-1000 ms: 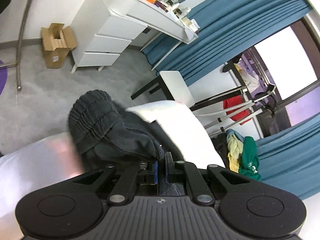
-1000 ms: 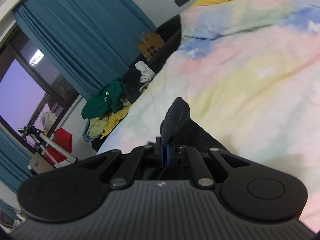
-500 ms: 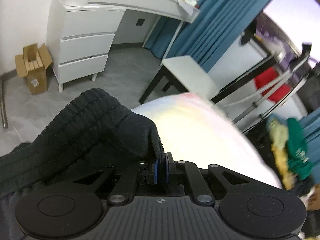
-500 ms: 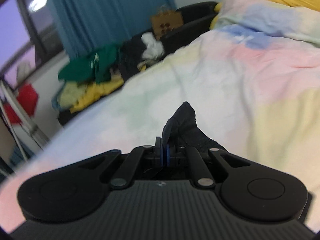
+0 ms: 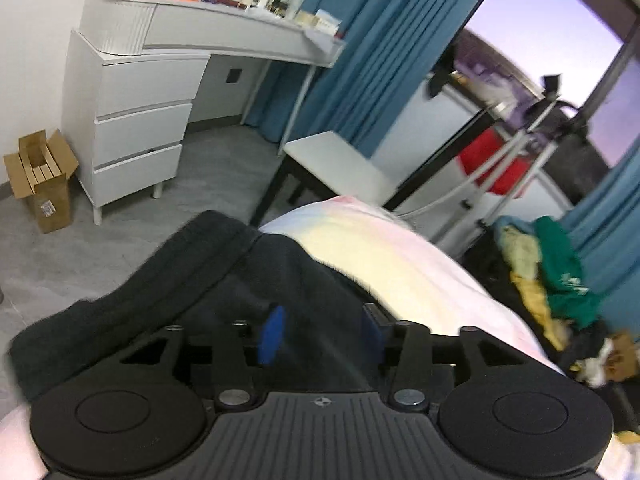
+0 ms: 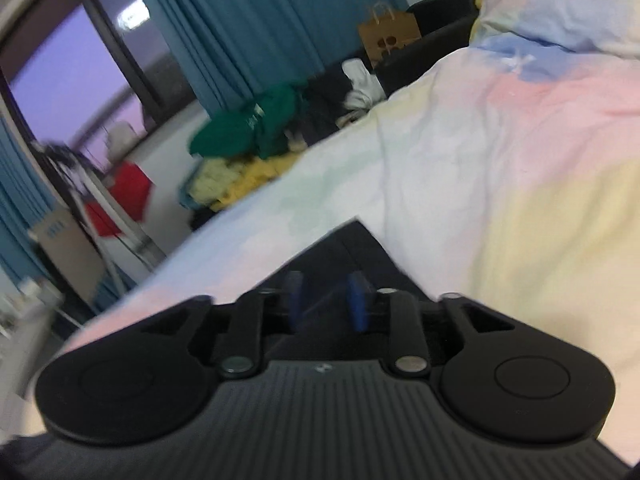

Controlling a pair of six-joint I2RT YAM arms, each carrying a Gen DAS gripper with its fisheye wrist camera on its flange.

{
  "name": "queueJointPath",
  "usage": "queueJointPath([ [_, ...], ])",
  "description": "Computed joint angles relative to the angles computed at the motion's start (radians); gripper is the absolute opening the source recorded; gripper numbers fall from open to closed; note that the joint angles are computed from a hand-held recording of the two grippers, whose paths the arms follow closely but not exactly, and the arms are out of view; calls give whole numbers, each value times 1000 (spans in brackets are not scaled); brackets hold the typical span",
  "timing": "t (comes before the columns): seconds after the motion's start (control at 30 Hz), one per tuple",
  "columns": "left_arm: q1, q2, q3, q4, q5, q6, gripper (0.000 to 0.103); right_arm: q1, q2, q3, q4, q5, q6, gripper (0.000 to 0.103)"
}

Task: Fold clothes

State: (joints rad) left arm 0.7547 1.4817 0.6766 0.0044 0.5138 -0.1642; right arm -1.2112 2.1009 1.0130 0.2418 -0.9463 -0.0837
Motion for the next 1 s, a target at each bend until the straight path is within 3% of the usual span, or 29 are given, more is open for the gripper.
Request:
queueJointPath([
  [0.03,59,-50,-21,-63,54,37,66,-48,-12,-4,-57,-45,-29,62],
  [0.07,126,-91,-38,-147,112,70,69,-90,-21,-9,-108,-78,-59,70],
  [0.13,284,-146,-54,-349,236,183,83,-183,-19,-15,-228,-174,-151,71],
  [0.17,389,-151,-76,-460,331,275,83,-220,-4,-16,-312,-217,-209,71],
  [0.2,494,-127,-83,-589,404,405,85,-258,17,-6,-424,-256,-290,71],
  [0.27,647,-28,-102,-751,451,646,88,-331,87,49,-721,-302,-516,72],
  [0.33,702,89,-114,-747,410,702,87,-339,139,64,-846,-237,-588,72],
  [0.37,703,156,-115,-706,396,676,86,-332,163,69,-873,-226,-602,72],
  [0.5,634,307,-127,-442,452,454,82,-267,155,-21,-639,-212,-382,71],
  [0.57,556,273,-191,-163,481,265,80,-220,145,-74,-440,-229,-229,66],
  [0.63,482,277,-253,138,448,46,75,-164,132,-137,-193,-203,-55,60],
  [0.67,445,294,-278,278,411,-57,73,-136,125,-171,-62,-165,34,45],
  [0.73,373,348,-309,522,322,-229,46,-87,129,-211,142,-93,166,25],
  [0.77,342,378,-311,608,282,-292,39,-70,134,-226,215,-77,197,21],
  [0.8,326,390,-300,625,272,-318,19,-54,136,-245,286,-56,220,18],
  [0.83,315,382,-291,617,272,-310,15,-41,120,-287,356,-22,225,15],
  [0.93,332,307,-274,518,292,-256,10,-35,68,-388,495,36,281,12],
  [1.0,367,224,-261,386,310,-211,9,-71,27,-404,468,14,291,11],
])
